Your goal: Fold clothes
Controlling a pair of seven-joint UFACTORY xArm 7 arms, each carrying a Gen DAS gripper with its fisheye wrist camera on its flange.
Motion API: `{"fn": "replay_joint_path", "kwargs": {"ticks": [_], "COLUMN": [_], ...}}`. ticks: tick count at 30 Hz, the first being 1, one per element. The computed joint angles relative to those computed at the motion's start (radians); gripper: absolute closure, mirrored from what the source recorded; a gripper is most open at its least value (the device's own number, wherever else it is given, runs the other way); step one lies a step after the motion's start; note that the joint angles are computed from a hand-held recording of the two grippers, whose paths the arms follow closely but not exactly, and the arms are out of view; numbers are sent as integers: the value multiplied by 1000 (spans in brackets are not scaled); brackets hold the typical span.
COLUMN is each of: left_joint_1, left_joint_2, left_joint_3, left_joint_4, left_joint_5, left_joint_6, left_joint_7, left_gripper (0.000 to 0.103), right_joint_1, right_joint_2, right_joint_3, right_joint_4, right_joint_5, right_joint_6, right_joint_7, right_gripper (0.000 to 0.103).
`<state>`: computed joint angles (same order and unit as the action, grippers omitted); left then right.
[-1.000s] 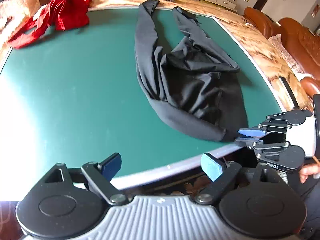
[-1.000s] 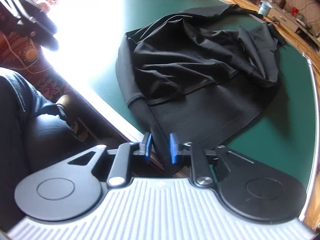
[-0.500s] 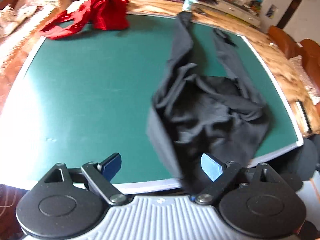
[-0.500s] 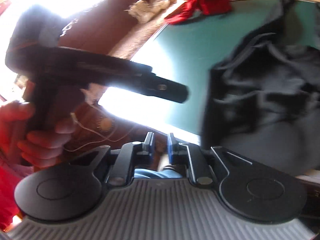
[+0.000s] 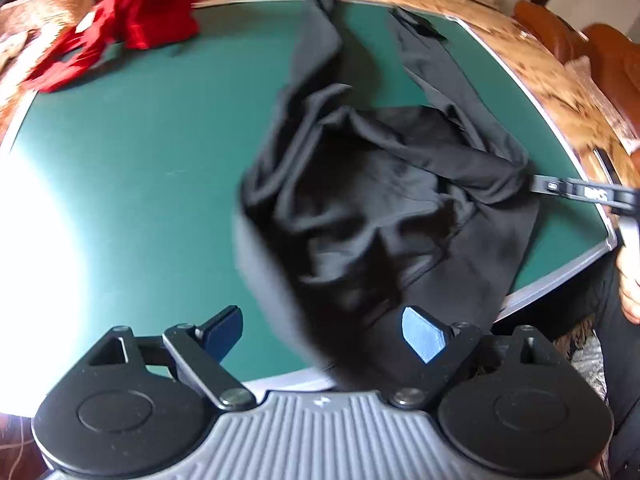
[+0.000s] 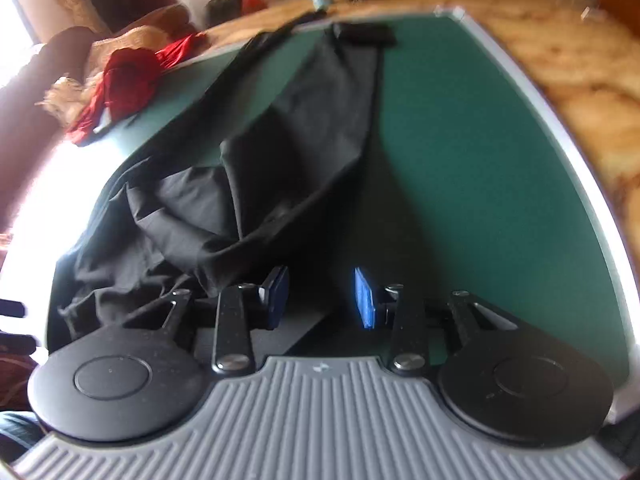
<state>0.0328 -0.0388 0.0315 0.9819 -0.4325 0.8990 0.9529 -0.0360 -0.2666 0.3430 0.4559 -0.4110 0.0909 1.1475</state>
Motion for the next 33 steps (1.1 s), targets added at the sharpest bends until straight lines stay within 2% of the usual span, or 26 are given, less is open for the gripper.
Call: {"fn": "replay_joint_path", "kwargs": {"ticks": [1, 4, 5, 6, 8, 13, 16, 20, 25, 31, 33], "left_joint_1": [-7, -30, -37, -43, -53, -59, -56, -39, -9, 13, 13], "left_joint_2": [3, 4, 3, 4, 9, -9, -43, -66, -71, -73, -58], "left_joint_3": [-8, -29, -34, -37, -42, -37, -24, -6, 10, 27, 16], "left_joint_4": [-3, -24, -34, -41, -50, -82, -101, -116, -126, -115, -101], "left_joint_5": [7, 40, 53, 65, 86, 108, 102, 140, 207, 198, 232], "left_joint_6": [-2, -30, -45, -57, -72, -98, -90, -85, -87, -25, -13], "left_joint_7": [-10, -29, -37, -45, -64, -73, -34, -41, -94, -74, -103], "left_gripper": [12, 12, 12, 12, 12, 12, 12, 11, 11, 11, 11], "right_joint_1": [39, 71, 94, 134, 211, 337, 364, 413, 432, 449, 479], "right_joint_2": [27, 22, 20, 12, -30, -277, -454, -552, -529, -449, -434], "right_joint_3": [-49, -82, -100, -132, -188, -219, -153, -109, -93, -74, -94], "right_joint_4": [-2, -36, -45, -56, -84, -210, -282, -338, -356, -302, -299], "right_joint_5": [31, 72, 93, 121, 177, 334, 418, 476, 482, 450, 457], "right_joint_6": [-29, -99, -112, -116, -105, -55, 52, 134, 107, 92, 99], "right_joint_7": [-45, -110, -136, -168, -215, -202, -125, -35, 23, 15, 3], "right_gripper": [61, 64, 84, 94, 95, 96, 95, 95, 92, 95, 95]}}
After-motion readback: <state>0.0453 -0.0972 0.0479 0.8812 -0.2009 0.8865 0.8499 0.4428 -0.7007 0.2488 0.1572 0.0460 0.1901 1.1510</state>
